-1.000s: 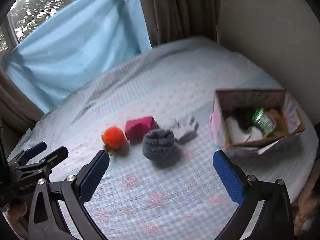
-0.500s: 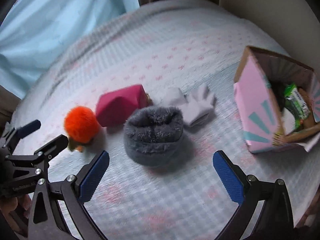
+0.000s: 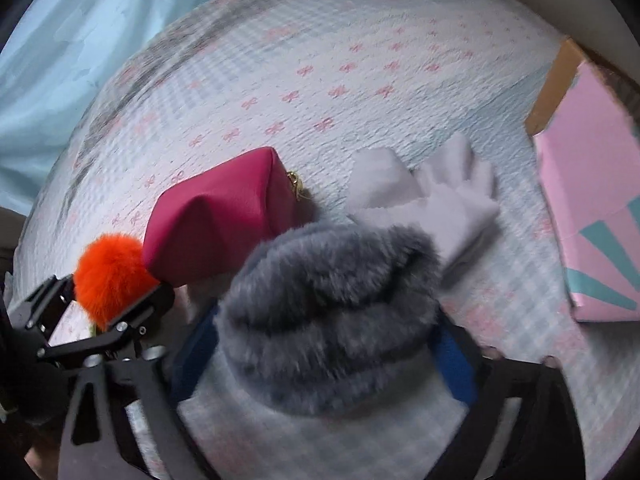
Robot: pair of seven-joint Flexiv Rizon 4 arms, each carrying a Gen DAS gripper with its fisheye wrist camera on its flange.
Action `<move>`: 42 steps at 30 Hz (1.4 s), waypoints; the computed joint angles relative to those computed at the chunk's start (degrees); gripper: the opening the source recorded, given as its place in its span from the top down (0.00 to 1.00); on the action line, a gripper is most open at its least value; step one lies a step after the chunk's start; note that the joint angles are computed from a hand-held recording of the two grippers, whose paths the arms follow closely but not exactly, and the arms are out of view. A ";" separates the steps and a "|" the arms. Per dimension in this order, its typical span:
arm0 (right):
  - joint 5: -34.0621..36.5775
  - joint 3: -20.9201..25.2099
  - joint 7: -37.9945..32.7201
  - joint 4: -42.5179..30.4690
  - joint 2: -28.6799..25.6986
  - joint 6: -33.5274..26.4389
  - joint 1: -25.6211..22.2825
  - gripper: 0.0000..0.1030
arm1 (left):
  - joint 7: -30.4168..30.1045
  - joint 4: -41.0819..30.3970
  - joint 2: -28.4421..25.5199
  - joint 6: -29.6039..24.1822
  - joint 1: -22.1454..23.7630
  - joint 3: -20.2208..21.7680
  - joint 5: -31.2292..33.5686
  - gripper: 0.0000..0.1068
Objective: Organize soft objects
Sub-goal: 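Grasp the orange pompom with the left gripper while the right grasps the grey fuzzy sock, then carry the pompom and grey sock with both grippers over the box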
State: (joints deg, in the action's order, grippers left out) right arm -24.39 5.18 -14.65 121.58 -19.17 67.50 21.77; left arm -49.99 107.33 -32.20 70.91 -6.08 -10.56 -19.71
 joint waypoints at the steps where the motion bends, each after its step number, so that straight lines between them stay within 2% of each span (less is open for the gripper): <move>1: 1.13 0.57 -0.85 -0.58 -0.56 -0.38 -0.44 0.30 | 0.70 0.03 -0.11 -0.45 0.87 -1.02 -0.92 0.46; 2: 1.58 0.62 -1.12 -0.88 -0.93 -0.26 -0.56 0.31 | 1.68 0.15 -0.23 -1.36 2.04 -2.49 -2.44 0.55; 7: 0.72 -0.24 -0.10 -1.19 -1.04 -1.21 0.44 0.42 | 1.21 0.08 -0.33 -2.76 0.96 -1.24 -3.00 0.66; 15: -0.50 -0.39 1.71 -0.13 0.16 -0.51 0.63 0.49 | 0.70 1.59 1.72 -2.03 1.78 -1.68 -5.33 0.68; 23: -2.61 0.92 2.65 2.22 5.39 -0.13 0.57 0.49 | -0.41 4.19 6.84 -1.42 1.77 -1.20 -7.93 0.68; 27: -4.58 2.03 3.28 3.26 9.14 -0.55 0.40 0.49 | -0.64 7.23 11.55 -0.17 1.59 -1.39 -10.92 0.68; 33: -7.84 4.69 4.36 4.24 16.10 -3.16 -0.20 0.49 | -1.68 11.66 20.43 -0.29 -0.61 1.03 -14.42 0.68; 37: -7.28 7.23 3.11 4.38 21.39 -6.48 -0.93 0.49 | -9.46 13.44 27.02 -1.28 -3.47 5.40 -8.72 0.68; 42: -4.28 10.11 -0.97 4.09 28.83 -11.73 -1.38 0.49 | -16.74 15.11 35.02 -3.61 -5.56 7.37 -4.22 0.68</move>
State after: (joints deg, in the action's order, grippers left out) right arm -28.67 15.29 -15.61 125.68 9.66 55.77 20.39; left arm -66.72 122.43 2.82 67.29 -11.64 -3.19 -23.93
